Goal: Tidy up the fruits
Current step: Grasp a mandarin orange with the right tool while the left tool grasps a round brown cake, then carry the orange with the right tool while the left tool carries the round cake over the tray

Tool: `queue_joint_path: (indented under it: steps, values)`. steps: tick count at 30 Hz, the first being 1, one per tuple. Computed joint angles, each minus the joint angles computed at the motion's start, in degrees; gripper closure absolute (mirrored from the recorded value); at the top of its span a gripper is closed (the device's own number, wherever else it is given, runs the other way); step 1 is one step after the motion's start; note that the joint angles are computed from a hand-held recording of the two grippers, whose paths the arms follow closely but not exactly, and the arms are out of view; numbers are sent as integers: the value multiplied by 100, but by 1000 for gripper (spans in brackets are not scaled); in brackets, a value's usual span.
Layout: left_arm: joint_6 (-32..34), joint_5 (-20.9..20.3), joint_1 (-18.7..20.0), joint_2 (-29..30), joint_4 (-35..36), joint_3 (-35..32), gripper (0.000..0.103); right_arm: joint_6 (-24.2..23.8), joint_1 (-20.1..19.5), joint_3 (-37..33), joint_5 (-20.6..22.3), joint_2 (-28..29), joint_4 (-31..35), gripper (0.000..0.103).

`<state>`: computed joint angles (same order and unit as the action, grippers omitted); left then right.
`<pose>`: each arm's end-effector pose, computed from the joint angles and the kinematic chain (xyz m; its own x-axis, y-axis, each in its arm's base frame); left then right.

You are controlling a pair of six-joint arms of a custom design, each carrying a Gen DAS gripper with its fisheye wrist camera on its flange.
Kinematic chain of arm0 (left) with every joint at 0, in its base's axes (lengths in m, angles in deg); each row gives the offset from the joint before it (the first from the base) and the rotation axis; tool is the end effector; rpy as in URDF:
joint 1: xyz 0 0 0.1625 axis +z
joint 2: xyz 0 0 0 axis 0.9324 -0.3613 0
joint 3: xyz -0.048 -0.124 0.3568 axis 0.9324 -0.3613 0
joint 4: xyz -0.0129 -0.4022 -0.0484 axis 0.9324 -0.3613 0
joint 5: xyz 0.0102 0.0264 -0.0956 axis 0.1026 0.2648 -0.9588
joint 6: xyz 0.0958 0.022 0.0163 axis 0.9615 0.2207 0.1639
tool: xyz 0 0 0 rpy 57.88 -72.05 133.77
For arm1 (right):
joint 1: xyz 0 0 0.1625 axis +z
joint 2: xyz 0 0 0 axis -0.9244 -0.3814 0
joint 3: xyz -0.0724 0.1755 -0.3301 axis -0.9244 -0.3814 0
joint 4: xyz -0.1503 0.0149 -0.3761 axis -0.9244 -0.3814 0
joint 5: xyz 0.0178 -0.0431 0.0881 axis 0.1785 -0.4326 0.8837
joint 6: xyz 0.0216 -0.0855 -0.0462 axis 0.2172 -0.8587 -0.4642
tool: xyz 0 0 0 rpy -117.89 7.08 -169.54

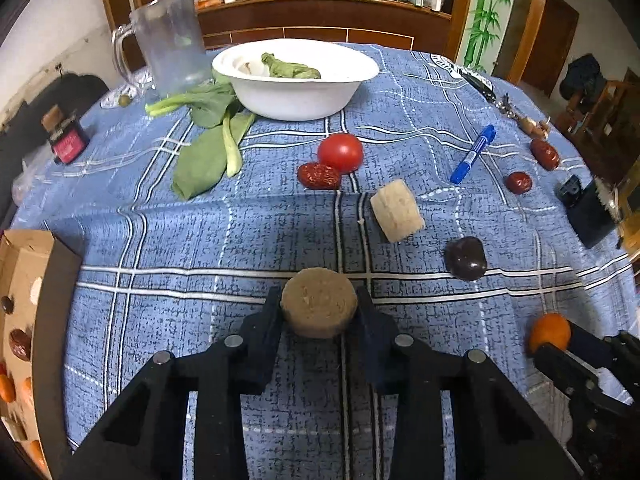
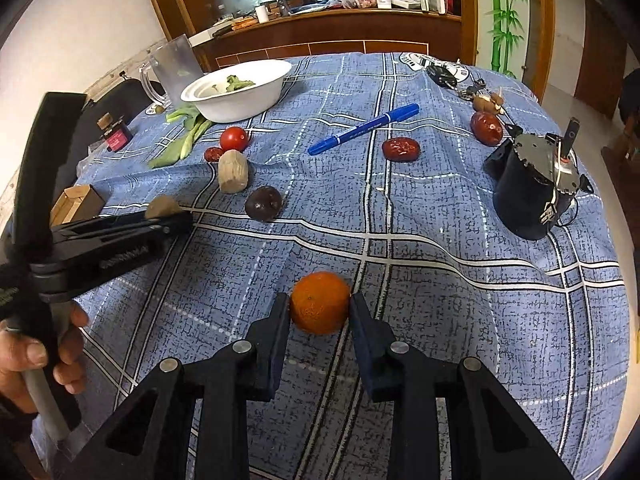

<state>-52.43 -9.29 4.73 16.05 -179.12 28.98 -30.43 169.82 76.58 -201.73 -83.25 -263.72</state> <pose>0.0314 -0.6153 0.1501 -0.7197 0.0107 -0.6942 0.3630 0.8581 -0.3631 0.2088 -0.5620 -0.0825 -0.7967 -0.2371 0.5559 -0.4649 0.8281 -0.3132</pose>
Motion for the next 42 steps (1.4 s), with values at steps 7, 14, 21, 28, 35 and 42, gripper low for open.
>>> queue_joint_path:
  steps: [7, 14, 21, 28, 35, 42]
  values:
    - [-161, -381, 65, -786, 141, 613, 70, 97, 130, -42, -345, 86, -134, 72]
    - [-230, -326, -16, -1897, 68, 1735, 70, 237, 405, 470, -640, -34, -606, 72]
    - [-284, -126, -252, -3031, -80, 2808, 69, 711, 735, 990, -1069, -38, -821, 72]
    - [-238, -132, -364, -4012, 73, 3305, 69, 1275, 1078, 1091, -1203, 141, -669, 72]
    - [-46, -148, -290, -4570, 146, 3411, 69, 1412, 1428, 698, -1240, 403, -318, 72]
    - [81, -193, -36, -4986, 203, 3359, 69, 1420, 1690, 151, -1161, 709, 69, 71]
